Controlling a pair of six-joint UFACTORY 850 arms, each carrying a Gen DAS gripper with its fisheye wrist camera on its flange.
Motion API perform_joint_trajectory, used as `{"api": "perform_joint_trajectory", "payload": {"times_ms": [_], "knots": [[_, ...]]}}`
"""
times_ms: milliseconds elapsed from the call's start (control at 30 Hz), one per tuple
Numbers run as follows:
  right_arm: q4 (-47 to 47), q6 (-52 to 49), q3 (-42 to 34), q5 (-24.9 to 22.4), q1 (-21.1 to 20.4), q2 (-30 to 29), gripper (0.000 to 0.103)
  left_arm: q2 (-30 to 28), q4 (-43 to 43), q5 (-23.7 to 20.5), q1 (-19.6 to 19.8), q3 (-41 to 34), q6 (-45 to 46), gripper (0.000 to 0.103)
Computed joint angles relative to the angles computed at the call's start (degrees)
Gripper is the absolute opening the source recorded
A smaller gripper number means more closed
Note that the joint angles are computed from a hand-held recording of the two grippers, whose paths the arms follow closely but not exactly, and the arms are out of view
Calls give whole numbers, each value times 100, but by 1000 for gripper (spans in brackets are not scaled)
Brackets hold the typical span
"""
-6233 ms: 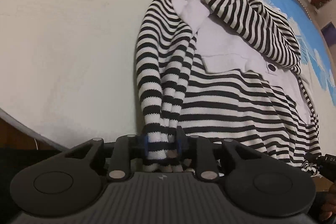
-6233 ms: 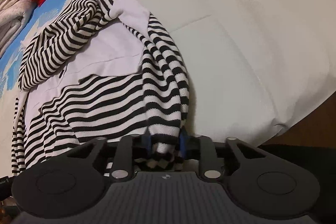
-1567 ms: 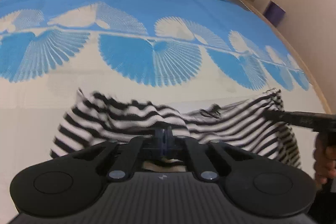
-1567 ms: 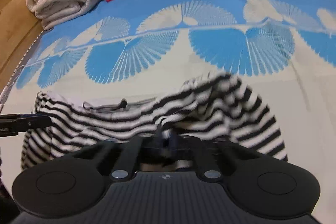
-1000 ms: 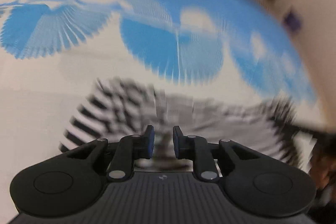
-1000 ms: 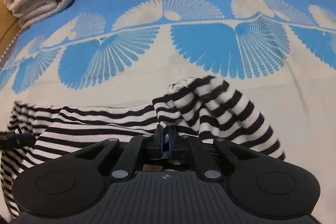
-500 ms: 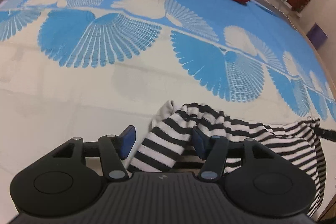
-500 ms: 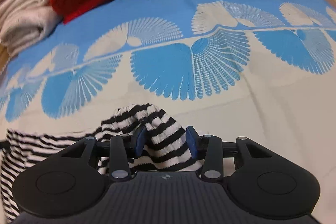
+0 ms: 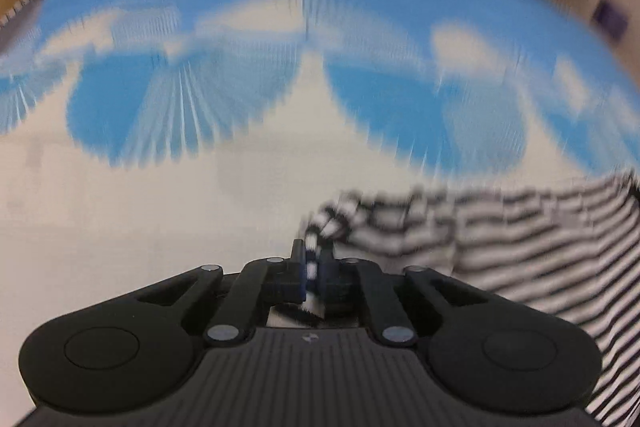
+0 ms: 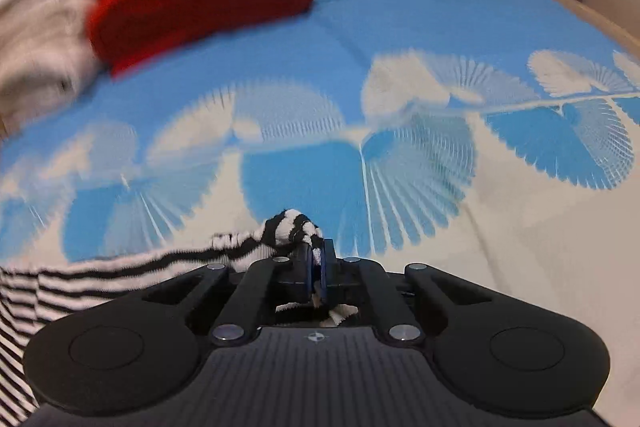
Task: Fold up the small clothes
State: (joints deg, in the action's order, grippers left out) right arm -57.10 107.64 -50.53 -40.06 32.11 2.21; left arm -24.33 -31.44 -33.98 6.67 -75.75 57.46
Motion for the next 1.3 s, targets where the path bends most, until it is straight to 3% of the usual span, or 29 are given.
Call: {"api": "perform_joint_trajectory", "payload": {"times_ms": [100,233,433,567,700,800,1000,1133,1233,1300], "knots": [[1094,-1095,-139,142,-157,-252,6,4,187,-115,78,-43,-117,30],[1233,-1121,-43,-32,-69,-42,19,-28,-32,-810,387,-295,-277,39],[1417,-573,493,-201,344,860,25,283,-71,-1539,894,-93,-240,39],[1616,377,1076,-232,828,1750,29,615,-171,-2044,1398,228,-358,39],[1661,1421,1411,-654,1612,2233,30,923,-60,-2156,1757,616,-701,39],[1488,2381,1573,-918,2190,2363,38,981,-206,-2174,1934,858,-819,40],[1678,3059,1656,-1210,2480,2173,39,831,-331,-2017,2003,916,-1291,39],[1724,3208,1804,-885,2425,2179,39,788,-186,-2086,1959,953,-1312,39],[1691,3204,1810,-838,2461,2137,39,929,-234,-1975,1929,1130,-889,35],[1660,3289,1828,-828,2508,2146,34,1037,-340,-1896,1938,1260,-617,7]]}}
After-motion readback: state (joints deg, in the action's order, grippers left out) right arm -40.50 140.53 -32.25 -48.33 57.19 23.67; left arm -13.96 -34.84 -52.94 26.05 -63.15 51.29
